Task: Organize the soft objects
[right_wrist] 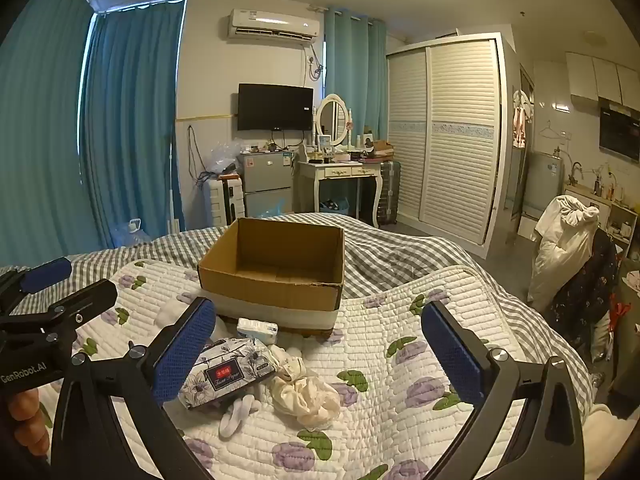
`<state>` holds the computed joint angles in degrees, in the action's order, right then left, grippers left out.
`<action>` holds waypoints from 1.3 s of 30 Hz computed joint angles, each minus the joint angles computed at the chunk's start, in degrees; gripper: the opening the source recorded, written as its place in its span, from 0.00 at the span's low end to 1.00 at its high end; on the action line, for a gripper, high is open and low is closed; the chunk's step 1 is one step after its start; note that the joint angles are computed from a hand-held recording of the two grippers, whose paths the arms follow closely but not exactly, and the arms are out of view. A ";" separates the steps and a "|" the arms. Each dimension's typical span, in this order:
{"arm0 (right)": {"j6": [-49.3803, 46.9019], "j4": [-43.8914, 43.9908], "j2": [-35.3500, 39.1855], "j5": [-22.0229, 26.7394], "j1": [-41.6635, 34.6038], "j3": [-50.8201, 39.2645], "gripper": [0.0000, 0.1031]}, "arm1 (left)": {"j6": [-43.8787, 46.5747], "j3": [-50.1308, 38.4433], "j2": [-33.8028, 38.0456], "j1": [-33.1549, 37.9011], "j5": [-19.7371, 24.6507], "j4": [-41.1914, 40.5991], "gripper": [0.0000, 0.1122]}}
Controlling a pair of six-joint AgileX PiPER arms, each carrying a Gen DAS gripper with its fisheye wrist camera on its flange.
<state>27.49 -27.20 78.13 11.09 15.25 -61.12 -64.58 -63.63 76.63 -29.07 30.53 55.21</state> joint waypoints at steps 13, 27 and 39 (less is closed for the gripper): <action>-0.18 -0.13 0.21 0.59 0.04 -0.14 1.00 | -0.99 1.33 -0.22 1.17 -2.17 -0.68 0.78; -1.27 1.03 -0.02 1.30 0.21 -0.31 1.00 | 0.61 0.55 -0.24 0.74 -1.11 -2.10 0.78; -0.75 0.59 0.03 1.55 0.35 -0.41 1.00 | -0.58 1.55 -0.32 0.84 -1.58 -1.03 0.78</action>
